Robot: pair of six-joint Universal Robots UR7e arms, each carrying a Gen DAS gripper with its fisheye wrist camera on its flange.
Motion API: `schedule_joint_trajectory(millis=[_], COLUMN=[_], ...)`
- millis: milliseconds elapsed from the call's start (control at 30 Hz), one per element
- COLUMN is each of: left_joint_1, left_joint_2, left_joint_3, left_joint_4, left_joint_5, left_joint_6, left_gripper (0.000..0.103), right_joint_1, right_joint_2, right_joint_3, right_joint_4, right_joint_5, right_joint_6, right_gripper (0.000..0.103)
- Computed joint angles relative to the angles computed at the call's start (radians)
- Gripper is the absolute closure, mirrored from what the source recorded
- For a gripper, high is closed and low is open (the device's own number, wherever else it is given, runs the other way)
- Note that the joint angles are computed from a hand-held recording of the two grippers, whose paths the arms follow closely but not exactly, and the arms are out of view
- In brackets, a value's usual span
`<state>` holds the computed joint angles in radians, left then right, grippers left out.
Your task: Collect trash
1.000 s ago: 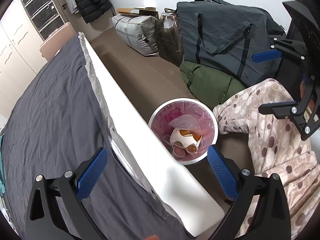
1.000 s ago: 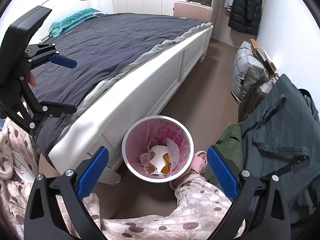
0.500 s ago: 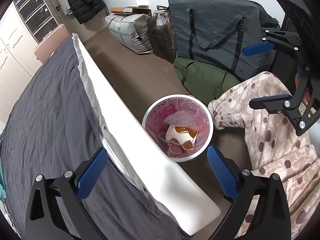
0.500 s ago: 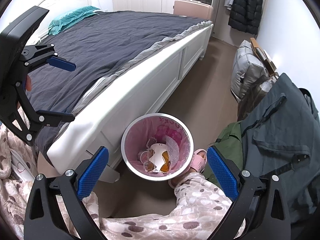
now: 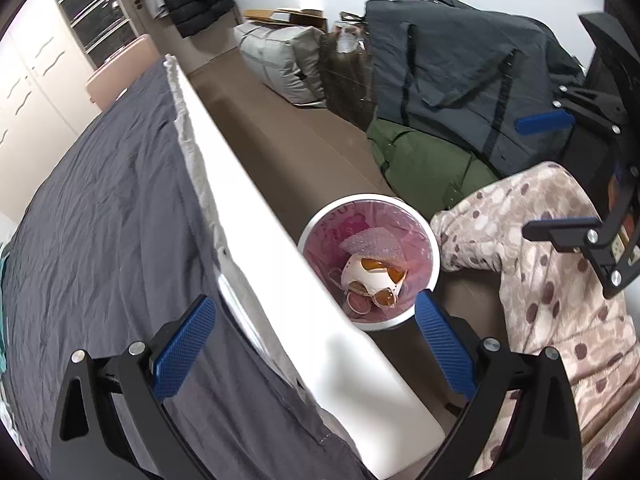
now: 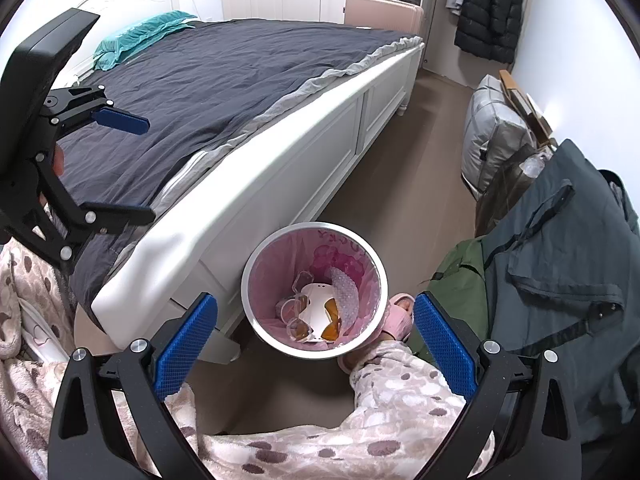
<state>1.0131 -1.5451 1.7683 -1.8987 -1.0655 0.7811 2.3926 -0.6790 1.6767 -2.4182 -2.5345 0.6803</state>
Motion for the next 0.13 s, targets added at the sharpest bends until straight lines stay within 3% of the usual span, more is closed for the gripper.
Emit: schedule_joint_trajectory(millis=[133], left_joint_1=[0.008], left_joint_2=[0.012], left_joint_3=[-0.017], left_joint_4=[0.015], left_joint_5=[0.001], left_joint_6=[-0.014], left_gripper=[0.005], right_joint_1=[0.000], right_joint_2=[0.000], right_joint_3=[0.000], right_joint_4=[0.000], right_joint_5=[-0.001], right_joint_6=[0.000], right_gripper=[0.007])
